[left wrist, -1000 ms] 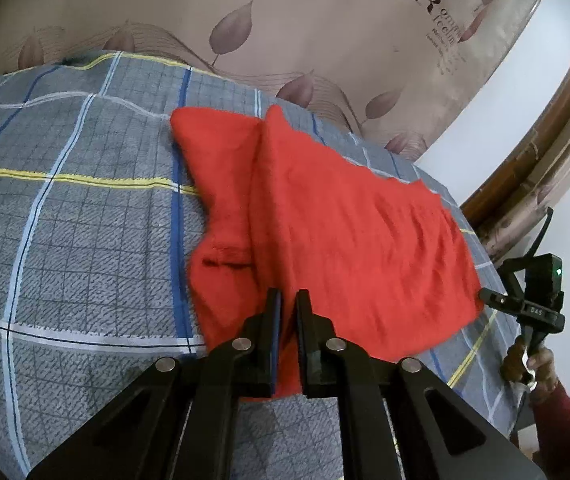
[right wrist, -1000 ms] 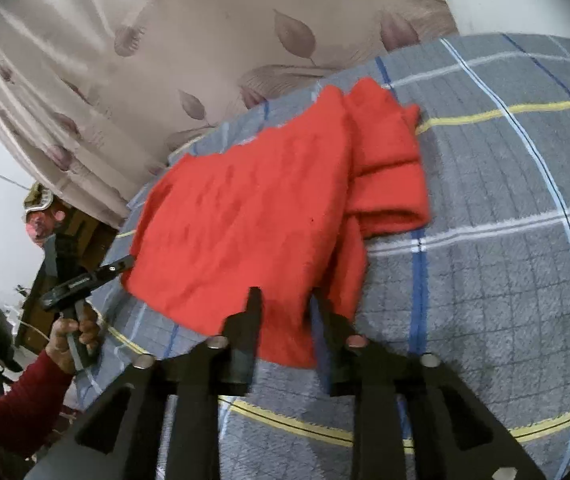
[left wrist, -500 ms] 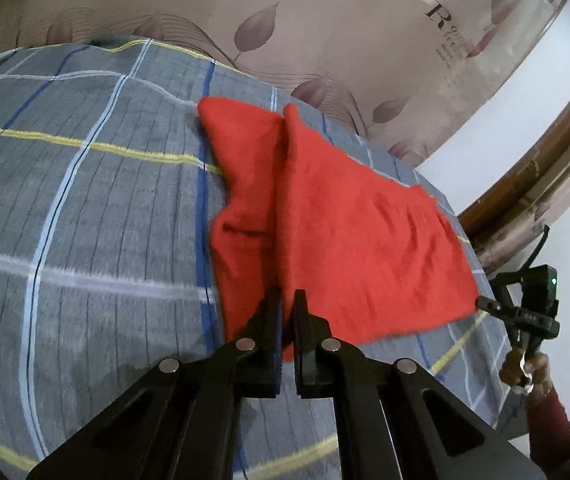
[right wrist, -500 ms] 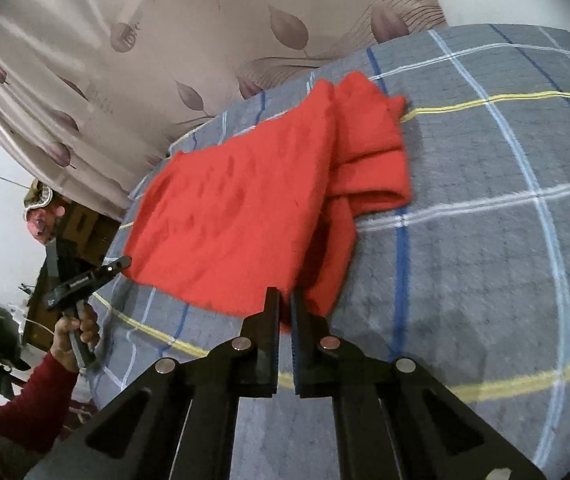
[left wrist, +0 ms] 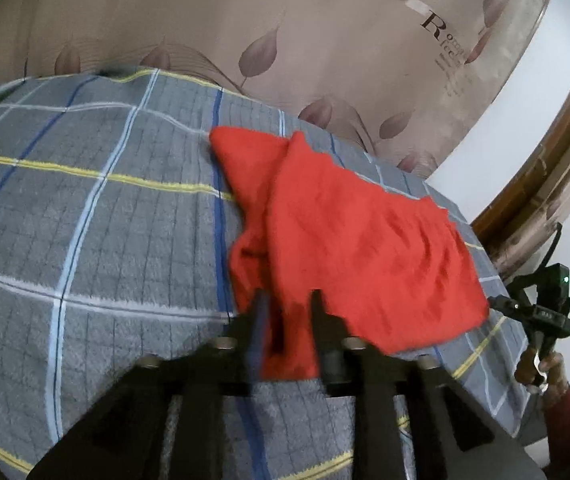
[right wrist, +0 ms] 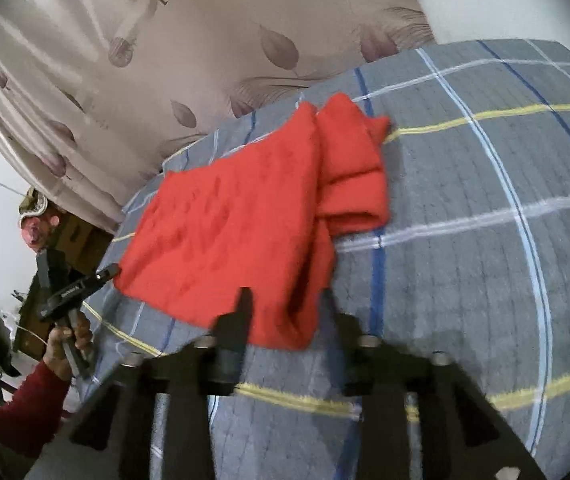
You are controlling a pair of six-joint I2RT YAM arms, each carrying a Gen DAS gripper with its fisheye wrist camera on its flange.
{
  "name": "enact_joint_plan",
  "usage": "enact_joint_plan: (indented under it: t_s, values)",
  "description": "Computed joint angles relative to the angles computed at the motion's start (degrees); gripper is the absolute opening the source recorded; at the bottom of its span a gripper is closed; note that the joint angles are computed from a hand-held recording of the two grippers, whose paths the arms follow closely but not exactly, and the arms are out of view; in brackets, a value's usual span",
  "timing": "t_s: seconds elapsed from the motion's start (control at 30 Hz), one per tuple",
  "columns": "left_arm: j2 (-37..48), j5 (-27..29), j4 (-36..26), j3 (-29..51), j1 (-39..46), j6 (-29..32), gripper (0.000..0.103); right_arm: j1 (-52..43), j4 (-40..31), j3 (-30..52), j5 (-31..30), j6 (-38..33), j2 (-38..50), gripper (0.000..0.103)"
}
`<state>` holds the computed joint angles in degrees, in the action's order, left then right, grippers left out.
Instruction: Fold small clothes
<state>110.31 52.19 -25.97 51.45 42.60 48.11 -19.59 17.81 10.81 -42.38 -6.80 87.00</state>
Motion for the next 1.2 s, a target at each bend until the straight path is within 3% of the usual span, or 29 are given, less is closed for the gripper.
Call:
enact_joint_plan:
  t_s: [0.03, 0.2, 0.23, 0.27, 0.3, 0.33, 0.37, 0.47, 0.53, 0.63, 0.77, 0.83, 0.9, 0.97, 1.0, 1.03, 1.1, 1.2]
  values:
    - [0.5, 0.1, -0.5, 0.5, -0.2, -0.1, 0.042, 1.4, 0.7, 0.5, 0.5, 0.3, 1.2, 0.038]
    - [2.4, -1.5, -1.2, 0.6, -1.6, 2.3, 0.044, 9.8, 6.3, 1.7, 6.0, 1.8, 7.7, 0.036]
    - [1.9, -2.4, 0.8, -0.6, -2.2, 2.0, 0.043, 11.8, 6.8, 1.5, 8.0, 1.7, 7.1, 0.031]
    - [1.6, -2.7, 2.2, -1.4, -2.5, 1.9, 0.043, 13.0, 6.4, 1.6, 9.5, 1.8, 6.5, 0.017]
    - [1.6, -2.9, 1.9, -1.3, -2.7, 2.0, 0.041, 14.1, 5.4, 2.0, 11.3, 2.0, 6.3, 0.007]
    - [1.7, -3.4, 1.9, -0.8, -3.1, 0.9, 0.027, 14.0, 3.8, 2.8, 11.4, 2.3, 6.5, 0.007]
    - [1.7, -4.3, 1.6, -0.4, -3.4, 0.2, 0.005, 13.4, 2.7, 3.0, 10.8, 2.4, 5.9, 0.006]
    - [1.6, -4.8, -0.9, 0.8, -2.7, -0.1, 0.004, 11.6, -5.1, 2.2, 9.4, 0.2, -2.1, 0.005]
    - [1.8, -4.1, -6.4, 2.6, -1.4, 2.5, 0.004, 10.1, -11.5, 2.1, 8.9, -2.1, -7.5, 0.005]
    - [0.9, -5.4, -6.4, 1.6, -0.6, 3.8, 0.004, 6.4, -18.3, 2.3, 8.2, -6.8, -9.9, 0.004]
    - [1.8, -5.2, -1.9, -0.3, 0.1, 5.2, 0.005, 2.8, -12.1, 2.9, 8.9, -8.6, 0.8, 0.005]
    - [-1.1, -4.2, 3.5, -3.7, 0.8, 3.2, 0.007, 0.2, -10.8, 3.5, 7.4, -8.9, 3.3, 0.008]
    - [-3.4, -2.9, 5.2, -5.1, 2.2, 0.4, 0.012, -3.0, -10.3, 2.9, 5.7, -7.7, 0.4, 0.009]
    - [-5.4, 0.4, 7.3, -6.5, 3.9, -2.7, 0.035, -4.5, -10.9, 3.1, 3.2, -6.6, -4.5, 0.013]
    - [-6.4, 2.2, 9.3, -7.7, 4.4, -4.2, 0.045, -3.4, -10.7, 3.6, 3.6, -5.2, -6.2, 0.023]
    - [-8.2, 3.8, 13.4, -10.1, 4.5, -7.4, 0.062, -1.3, -10.1, 4.9, 4.4, -3.7, -7.1, 0.03]
    - [-9.5, 5.2, 18.1, -12.7, 3.0, -11.2, 0.067, 3.9, -6.4, 7.2, 8.1, -0.5, -6.0, 0.053]
    - [-9.1, 3.4, 26.6, -16.0, -2.3, -17.1, 0.067, 13.6, -1.7, 13.9, 16.2, 3.1, 1.6, 0.053]
